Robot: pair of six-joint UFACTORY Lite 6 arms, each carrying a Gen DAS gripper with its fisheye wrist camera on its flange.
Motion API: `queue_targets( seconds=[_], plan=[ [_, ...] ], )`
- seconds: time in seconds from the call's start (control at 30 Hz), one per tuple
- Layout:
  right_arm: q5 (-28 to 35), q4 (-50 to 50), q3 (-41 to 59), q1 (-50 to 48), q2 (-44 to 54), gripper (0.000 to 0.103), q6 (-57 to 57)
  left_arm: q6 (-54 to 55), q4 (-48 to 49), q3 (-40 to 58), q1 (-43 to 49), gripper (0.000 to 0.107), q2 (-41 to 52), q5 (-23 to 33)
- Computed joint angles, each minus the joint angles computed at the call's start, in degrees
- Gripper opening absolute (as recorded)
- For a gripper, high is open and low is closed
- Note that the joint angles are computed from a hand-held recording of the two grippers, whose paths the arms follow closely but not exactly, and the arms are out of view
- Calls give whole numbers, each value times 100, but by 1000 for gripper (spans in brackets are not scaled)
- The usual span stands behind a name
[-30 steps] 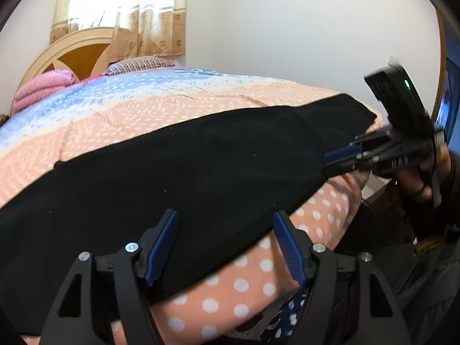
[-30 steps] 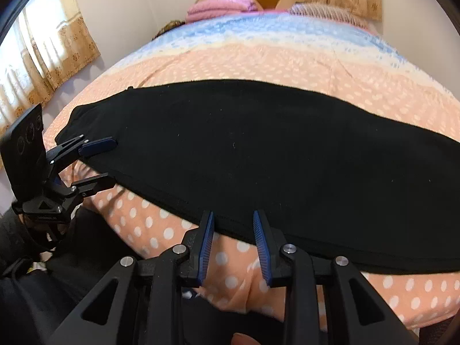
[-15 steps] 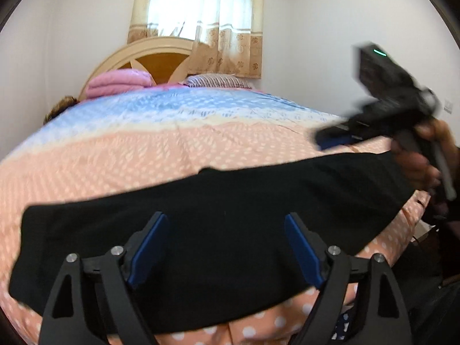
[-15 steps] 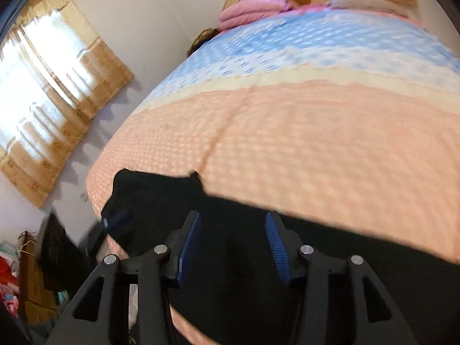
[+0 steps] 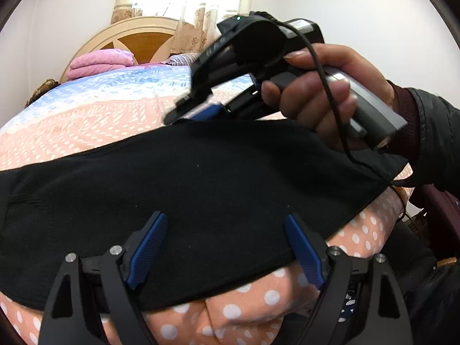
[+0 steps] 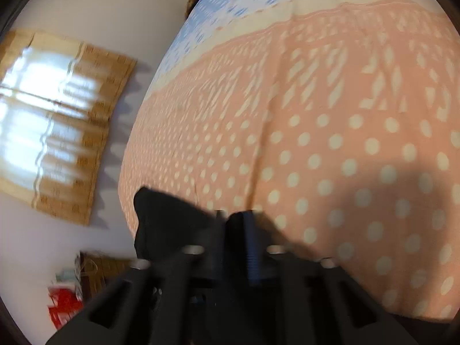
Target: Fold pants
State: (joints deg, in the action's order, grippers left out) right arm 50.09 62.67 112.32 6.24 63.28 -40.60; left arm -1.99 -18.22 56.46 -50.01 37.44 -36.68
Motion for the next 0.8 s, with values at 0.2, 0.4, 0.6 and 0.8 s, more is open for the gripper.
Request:
queue_targets(
  seconds=[0.2, 0.4, 0.6, 0.8],
  plan=[
    [-888, 502, -1309, 225, -1086, 4, -1062, 127, -306, -111, -191, 88, -4, -142],
    [-1489, -368, -781, 425, -662, 4, -397, 428, -765, -83, -389, 91, -3, -173],
    [-1187, 853, -1622, 72, -1051, 13, -1771, 515, -834, -68, -386, 91, -52, -103],
    [-1564, 1478, -4445, -570, -3517, 51, -3589, 640, -1119, -93, -435, 92, -178, -86]
  ],
)
